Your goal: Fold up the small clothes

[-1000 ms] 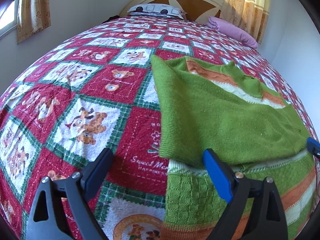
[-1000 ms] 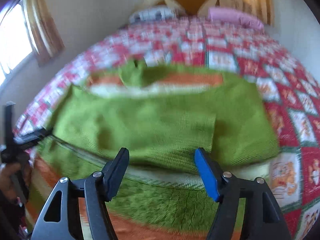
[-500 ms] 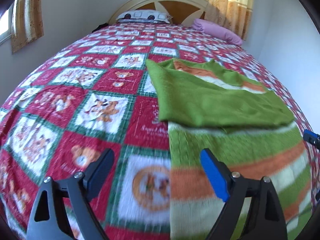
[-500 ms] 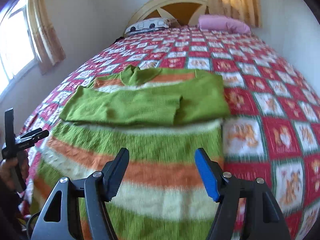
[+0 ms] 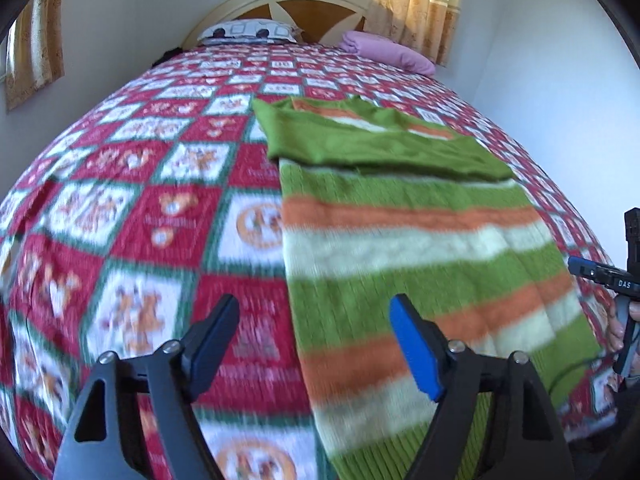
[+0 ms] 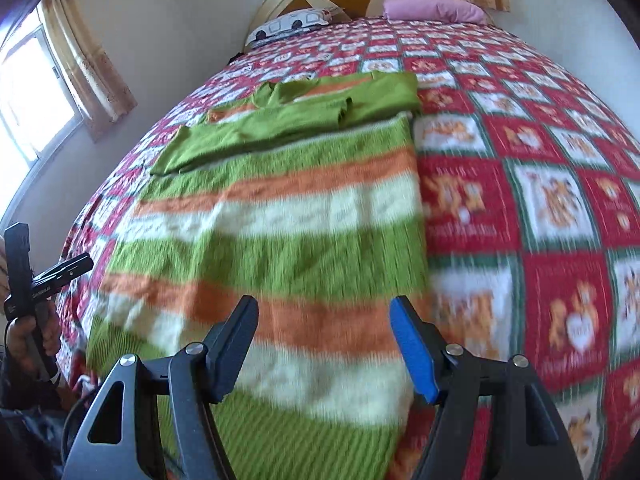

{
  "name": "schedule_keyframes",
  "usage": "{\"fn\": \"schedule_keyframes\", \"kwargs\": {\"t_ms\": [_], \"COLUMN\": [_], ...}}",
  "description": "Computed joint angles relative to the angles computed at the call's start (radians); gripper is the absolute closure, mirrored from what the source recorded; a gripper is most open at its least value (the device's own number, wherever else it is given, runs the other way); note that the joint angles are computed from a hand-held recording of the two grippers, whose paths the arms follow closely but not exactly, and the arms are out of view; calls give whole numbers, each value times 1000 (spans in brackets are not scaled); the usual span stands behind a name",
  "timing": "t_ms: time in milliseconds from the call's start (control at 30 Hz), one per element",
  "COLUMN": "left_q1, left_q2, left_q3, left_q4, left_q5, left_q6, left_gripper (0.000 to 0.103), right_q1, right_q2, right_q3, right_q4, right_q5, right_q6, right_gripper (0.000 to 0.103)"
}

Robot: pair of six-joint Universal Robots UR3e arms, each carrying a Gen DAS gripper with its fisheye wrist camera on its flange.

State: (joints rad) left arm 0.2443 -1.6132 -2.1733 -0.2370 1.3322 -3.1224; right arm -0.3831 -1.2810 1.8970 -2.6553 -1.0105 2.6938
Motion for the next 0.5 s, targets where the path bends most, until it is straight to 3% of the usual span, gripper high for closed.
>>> {"fn": "schedule_keyframes", "kwargs": {"t_ms": [167,267,367,500], "left_q1": [38,36,27,40], "left_q2": [116,154,162,184], "left_q3": [-113,-162,-191,-229], "left_q4": [-86,-113,-131,-132], "left_q5": [-97,-124,-138,-157], "left_q6": [4,13,12,13], "left_gripper": [47,48,57,57], "right_q1": [-75,-129,-182,-203], "right_q2": [-148,-239,-325,-366], "right_q3": [164,253,342,421], "right_q4": [20,52,98,103], "right_q5": [26,43,65,62], "right_q6": [-59,-83,-121,-145], "right_gripper": [34,34,34,34]}}
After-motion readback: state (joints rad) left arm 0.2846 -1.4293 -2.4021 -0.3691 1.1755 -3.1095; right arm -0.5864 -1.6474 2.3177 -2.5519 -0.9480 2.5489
